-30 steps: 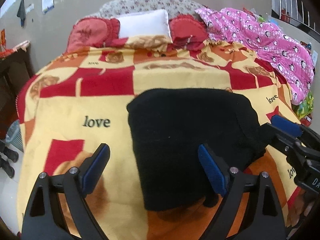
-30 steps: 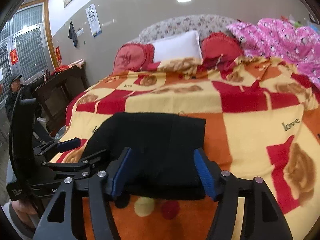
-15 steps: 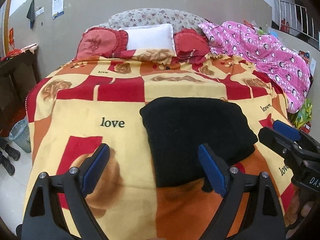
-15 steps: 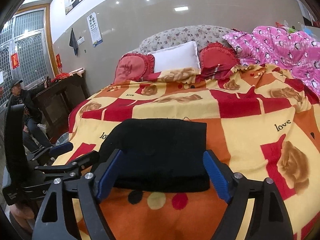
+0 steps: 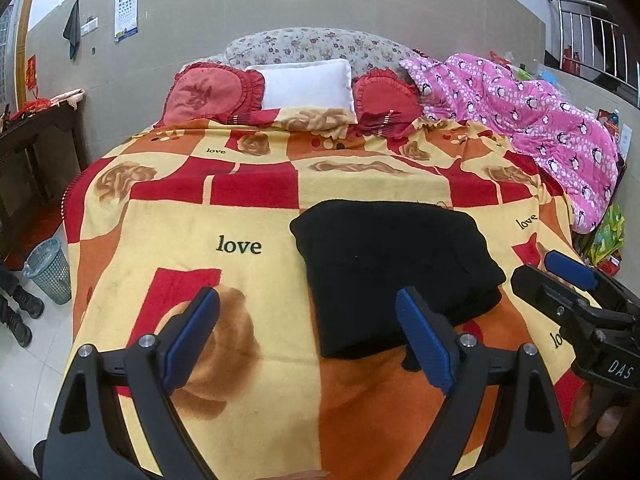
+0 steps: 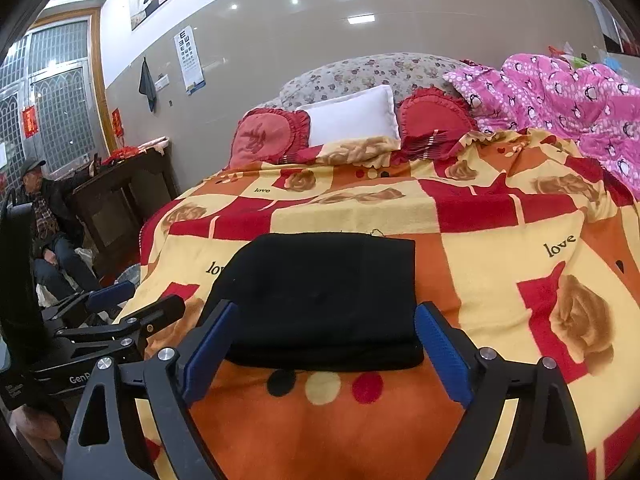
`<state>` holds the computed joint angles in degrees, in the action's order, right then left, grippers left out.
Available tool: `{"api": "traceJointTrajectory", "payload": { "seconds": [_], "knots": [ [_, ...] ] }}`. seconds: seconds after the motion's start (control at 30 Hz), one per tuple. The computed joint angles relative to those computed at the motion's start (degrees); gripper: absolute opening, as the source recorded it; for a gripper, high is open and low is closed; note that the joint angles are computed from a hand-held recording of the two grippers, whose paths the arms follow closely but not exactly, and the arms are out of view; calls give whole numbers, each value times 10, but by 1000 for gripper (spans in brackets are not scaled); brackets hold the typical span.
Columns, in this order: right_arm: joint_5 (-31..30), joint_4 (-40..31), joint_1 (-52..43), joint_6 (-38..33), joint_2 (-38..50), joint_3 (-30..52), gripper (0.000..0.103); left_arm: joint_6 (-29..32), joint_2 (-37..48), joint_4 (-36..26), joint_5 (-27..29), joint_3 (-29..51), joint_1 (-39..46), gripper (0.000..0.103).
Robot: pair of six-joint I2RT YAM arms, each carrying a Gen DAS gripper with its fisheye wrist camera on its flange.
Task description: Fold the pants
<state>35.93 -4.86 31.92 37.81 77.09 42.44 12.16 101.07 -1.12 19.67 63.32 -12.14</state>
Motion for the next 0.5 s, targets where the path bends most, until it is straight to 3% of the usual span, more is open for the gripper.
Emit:
{"api": "traceJointTrajectory", "payload": {
  "seconds": [0.5],
  "knots": [
    [-25,-1,-9,12,2,-4,91,0,-3,-1,0,-6,-2,90]
  ]
}}
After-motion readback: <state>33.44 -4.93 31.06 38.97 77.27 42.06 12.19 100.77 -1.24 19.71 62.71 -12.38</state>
